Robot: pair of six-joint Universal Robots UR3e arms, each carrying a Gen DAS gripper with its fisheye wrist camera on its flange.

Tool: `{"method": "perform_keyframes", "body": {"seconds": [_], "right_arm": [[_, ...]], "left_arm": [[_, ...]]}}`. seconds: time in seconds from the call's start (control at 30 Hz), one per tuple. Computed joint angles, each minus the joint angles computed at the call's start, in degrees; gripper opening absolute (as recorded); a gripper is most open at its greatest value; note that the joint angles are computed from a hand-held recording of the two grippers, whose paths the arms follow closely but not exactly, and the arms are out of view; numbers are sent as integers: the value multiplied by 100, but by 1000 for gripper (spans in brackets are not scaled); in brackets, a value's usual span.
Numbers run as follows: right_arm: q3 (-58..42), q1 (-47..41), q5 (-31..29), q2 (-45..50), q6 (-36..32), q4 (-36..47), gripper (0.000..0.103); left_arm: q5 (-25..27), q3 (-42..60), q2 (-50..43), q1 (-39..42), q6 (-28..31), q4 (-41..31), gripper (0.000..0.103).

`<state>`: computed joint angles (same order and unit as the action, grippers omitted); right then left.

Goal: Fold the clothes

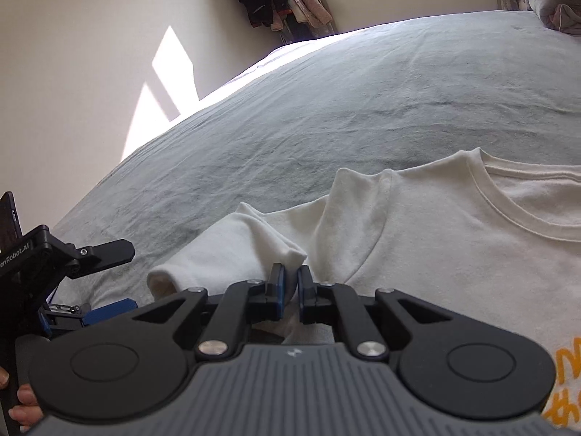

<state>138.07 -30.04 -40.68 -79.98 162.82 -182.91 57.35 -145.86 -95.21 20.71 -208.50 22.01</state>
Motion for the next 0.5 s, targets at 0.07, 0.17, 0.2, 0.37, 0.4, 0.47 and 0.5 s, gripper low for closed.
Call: {"method": "perform_keyframes", "body": {"seconds": [0.07, 0.17, 0.2, 0.37, 0.4, 0.47, 0.5], "right_arm": [[116, -161, 143, -35, -167, 71, 6], [216, -405, 395, -213, -427, 360, 6], [226, -478, 485, -195, -481, 435, 6], [186, -676, 809, -14, -572, 774, 5], [200, -692, 833, -20, -607, 803, 5], [202, -731, 891, -22, -688, 907, 5], [191, -748, 920, -21, -718, 968, 5]], "left_arm": [[14, 56, -219, -130, -170, 241, 86], [-5, 135, -549, -296, -488, 609, 80], [-32, 166, -676, -359, -616, 749, 78], [115, 383, -1177, -784, -978, 1143, 58], [163, 378, -1270, -819, -1041, 1281, 50], [259, 369, -1456, -888, -1164, 1556, 40], [350, 361, -1500, -928, -1175, 1634, 37]]}}
